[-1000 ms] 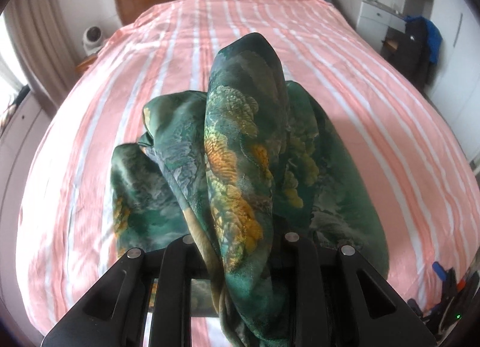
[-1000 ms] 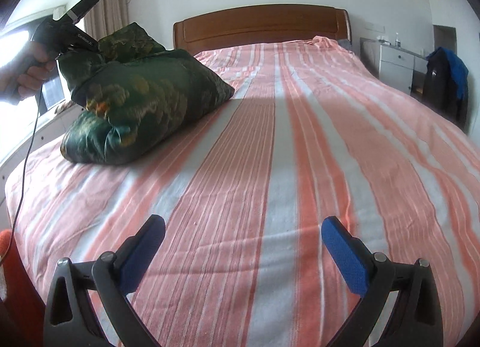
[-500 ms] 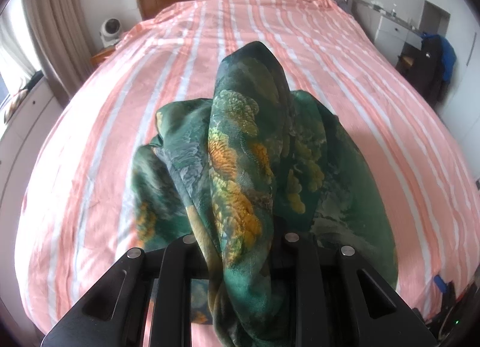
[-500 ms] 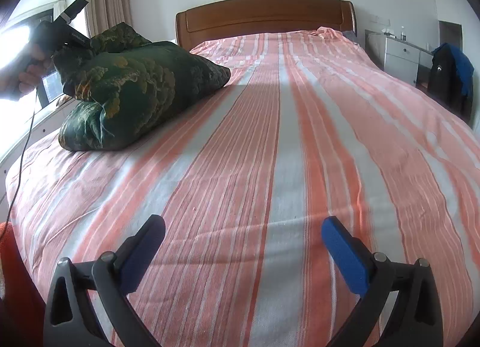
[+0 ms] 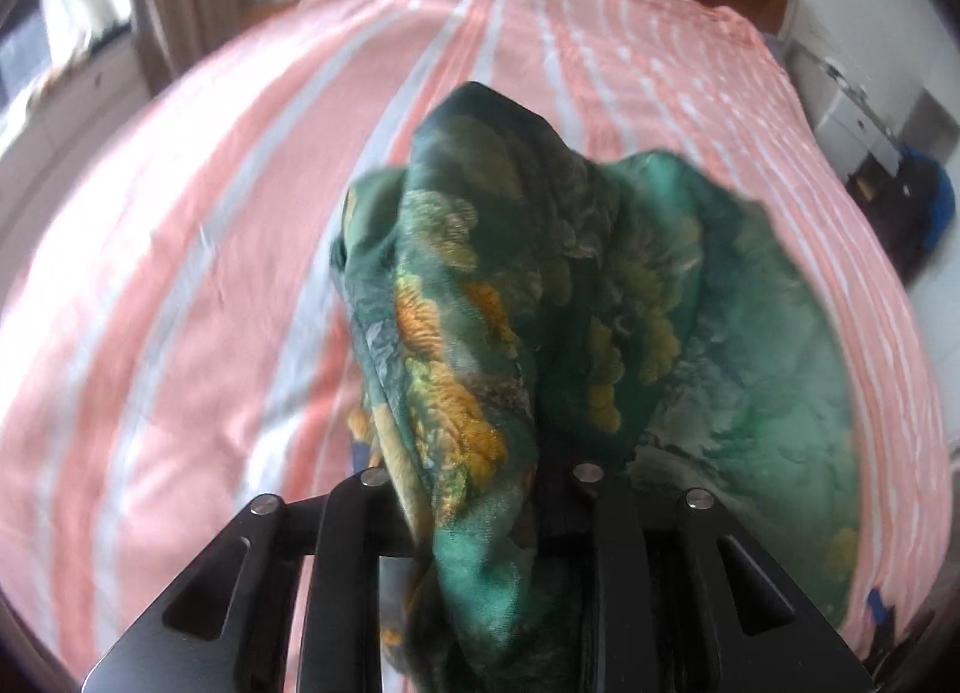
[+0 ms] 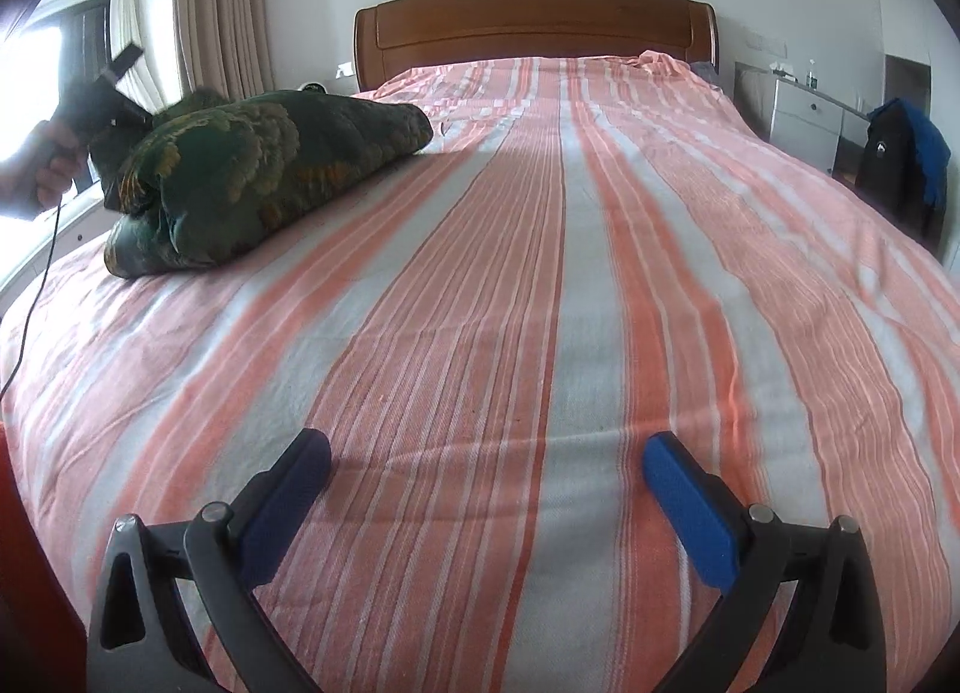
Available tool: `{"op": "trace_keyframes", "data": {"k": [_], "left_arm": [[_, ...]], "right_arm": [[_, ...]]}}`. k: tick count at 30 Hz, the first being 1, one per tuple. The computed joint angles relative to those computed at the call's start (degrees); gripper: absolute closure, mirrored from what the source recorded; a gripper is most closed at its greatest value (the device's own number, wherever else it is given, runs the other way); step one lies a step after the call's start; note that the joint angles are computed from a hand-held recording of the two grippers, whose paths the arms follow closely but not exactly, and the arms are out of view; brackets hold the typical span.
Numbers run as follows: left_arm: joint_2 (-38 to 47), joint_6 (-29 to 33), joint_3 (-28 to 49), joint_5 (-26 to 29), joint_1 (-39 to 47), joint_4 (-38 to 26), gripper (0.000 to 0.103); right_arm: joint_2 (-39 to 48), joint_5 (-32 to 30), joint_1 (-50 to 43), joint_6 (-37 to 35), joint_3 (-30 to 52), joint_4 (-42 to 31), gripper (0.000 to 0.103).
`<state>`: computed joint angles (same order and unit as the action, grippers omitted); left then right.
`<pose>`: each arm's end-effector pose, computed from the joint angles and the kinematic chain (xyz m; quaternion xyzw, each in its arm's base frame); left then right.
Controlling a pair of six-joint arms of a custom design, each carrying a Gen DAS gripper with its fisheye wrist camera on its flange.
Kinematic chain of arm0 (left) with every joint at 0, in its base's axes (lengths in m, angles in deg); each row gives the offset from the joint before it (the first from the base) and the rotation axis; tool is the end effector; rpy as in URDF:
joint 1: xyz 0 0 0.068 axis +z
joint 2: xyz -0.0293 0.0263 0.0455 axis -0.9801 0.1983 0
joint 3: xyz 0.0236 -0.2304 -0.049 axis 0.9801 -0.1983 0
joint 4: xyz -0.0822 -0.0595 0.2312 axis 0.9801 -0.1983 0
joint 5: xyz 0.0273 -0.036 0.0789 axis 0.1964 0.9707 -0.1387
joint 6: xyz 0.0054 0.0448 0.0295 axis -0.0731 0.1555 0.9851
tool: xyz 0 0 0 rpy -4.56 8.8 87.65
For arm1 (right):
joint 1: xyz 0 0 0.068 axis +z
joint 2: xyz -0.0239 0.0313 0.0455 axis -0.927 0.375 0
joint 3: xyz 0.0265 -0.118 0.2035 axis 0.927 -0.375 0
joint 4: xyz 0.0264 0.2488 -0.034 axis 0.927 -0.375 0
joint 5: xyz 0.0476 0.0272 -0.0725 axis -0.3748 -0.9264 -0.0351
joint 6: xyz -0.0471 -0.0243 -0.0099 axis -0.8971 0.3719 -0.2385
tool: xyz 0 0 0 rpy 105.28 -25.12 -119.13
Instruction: Fold large clothes
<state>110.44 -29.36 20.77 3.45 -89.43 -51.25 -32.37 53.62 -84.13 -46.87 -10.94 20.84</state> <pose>0.3329 -0.0625 0.3200 -0.0851 0.9594 -0.0524 0.2637 0.1363 -0.0253 0.2119 -0.0953 0.9064 0.0616 0.4070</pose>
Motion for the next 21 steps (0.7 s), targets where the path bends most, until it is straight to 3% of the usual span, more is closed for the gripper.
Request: {"op": "trace_keyframes", "data": {"k": [1, 5, 6, 8, 14, 17, 21], "left_arm": [[-0.88, -0.70, -3.45, 2.78, 1.73, 2.45, 0.071], [-8.94, -7.09, -16.03, 18.28, 10.31, 12.31, 0.043], [-10.57, -7.81, -17.48, 19.47, 11.29, 12.94, 0.022], [-14.67, -8.99, -19.11, 13.45, 11.50, 11.22, 0.001], [-25.48, -5.99, -27.07, 11.80, 11.99, 9.67, 0.003], [-31.90, -5.06, -31.16, 7.26, 10.71, 8.71, 0.003], [-40.31, -7.32, -34.49, 0.90, 6.74, 8.37, 0.002]], "right_arm": [[-0.04, 0.50, 0.48, 0.13, -0.19, 0.29, 0.000], [0.19, 0.82, 0.79, -0.12, -0.47, 0.60, 0.000], [0.54, 0.71, 0.73, -0.31, -0.51, 0.80, 0.000], [0.87, 0.80, 1.01, -0.20, -0.84, 1.39, 0.000], [1.75, 3.55, 3.39, 0.92, -0.13, 1.80, 0.000], [4.64, 8.69, 7.46, 2.89, 4.56, -0.70, 0.001], [10.02, 16.14, 20.70, 11.02, 16.44, 0.42, 0.000]]}}
